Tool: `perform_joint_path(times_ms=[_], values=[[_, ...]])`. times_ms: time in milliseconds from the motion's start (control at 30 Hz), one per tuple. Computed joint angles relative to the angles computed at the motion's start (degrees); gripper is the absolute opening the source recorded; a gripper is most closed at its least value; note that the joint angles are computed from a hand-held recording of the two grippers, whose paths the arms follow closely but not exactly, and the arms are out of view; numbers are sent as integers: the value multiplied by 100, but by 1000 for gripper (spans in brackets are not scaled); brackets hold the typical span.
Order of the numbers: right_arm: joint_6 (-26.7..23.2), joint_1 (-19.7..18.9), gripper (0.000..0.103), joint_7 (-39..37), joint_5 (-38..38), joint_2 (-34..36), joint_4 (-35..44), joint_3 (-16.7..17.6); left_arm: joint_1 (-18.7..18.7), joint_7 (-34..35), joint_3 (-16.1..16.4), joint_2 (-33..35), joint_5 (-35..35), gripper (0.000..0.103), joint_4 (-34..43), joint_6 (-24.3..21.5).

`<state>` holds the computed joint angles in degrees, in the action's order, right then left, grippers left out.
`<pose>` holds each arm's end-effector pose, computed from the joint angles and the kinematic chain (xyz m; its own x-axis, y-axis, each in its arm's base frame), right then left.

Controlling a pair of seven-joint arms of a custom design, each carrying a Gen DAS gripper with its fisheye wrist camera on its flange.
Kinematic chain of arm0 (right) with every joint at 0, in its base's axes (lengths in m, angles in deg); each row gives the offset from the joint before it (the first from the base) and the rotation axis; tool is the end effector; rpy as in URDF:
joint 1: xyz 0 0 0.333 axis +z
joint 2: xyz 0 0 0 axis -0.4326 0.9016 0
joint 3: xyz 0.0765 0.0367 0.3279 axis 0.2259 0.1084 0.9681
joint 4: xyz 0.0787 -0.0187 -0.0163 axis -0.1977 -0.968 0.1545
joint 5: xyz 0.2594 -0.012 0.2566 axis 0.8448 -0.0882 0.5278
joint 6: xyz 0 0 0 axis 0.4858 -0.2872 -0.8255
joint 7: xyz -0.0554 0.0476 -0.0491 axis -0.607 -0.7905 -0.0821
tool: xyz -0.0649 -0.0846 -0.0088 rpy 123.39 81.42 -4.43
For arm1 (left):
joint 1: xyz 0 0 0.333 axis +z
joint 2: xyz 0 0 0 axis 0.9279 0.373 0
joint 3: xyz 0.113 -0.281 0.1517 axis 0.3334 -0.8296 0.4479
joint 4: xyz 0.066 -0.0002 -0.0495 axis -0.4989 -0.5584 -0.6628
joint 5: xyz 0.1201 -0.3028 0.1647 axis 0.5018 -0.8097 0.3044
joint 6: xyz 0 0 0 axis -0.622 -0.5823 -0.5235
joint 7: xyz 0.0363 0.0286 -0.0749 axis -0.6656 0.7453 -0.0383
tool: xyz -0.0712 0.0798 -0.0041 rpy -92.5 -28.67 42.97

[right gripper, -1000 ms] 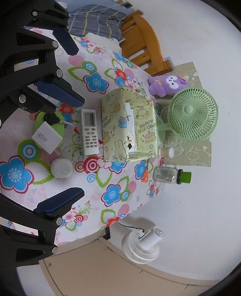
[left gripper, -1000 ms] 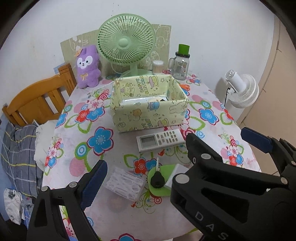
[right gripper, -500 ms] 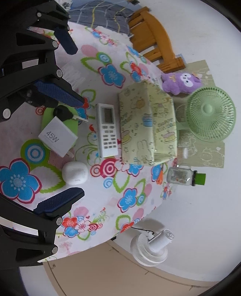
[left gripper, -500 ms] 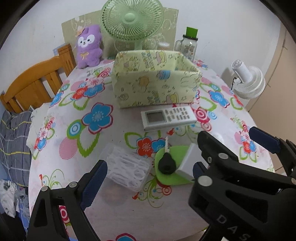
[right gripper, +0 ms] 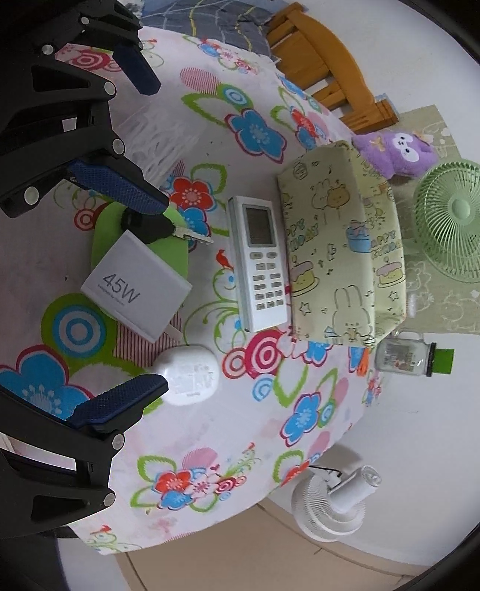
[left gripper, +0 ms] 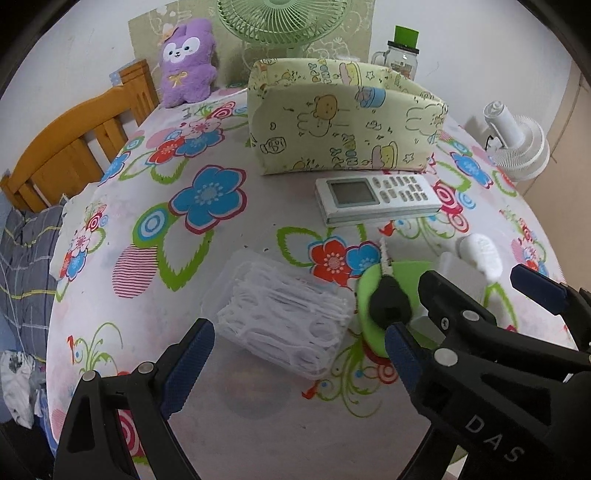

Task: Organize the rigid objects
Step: 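Grasp the white charger box with the right tool while the left tool approaches the floss box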

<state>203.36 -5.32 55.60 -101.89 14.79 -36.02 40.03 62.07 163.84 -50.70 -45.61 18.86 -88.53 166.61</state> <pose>0.6765 0.2721 0.4878 0.0543 -0.9977 -0.0396 -0.8412 -0.0243 -0.5401 0.6540 -0.1011 0.4793 -0.0197 -0.9998 0.0053 -0.8692 0.0145 -0.4943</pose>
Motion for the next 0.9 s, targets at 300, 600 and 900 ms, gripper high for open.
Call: perform_joint_path(times_ms=[300, 600, 900], values=[[-171, -6, 86, 215, 159, 194, 150, 17, -55, 100, 109, 129, 361, 95, 20, 225], [-328, -8, 66, 234, 306, 362, 368, 55, 55, 400, 54, 267, 68, 95, 162, 105], [-387, 105, 54, 321, 167, 549, 687, -27, 103, 627, 41, 456, -181, 95, 373, 145]])
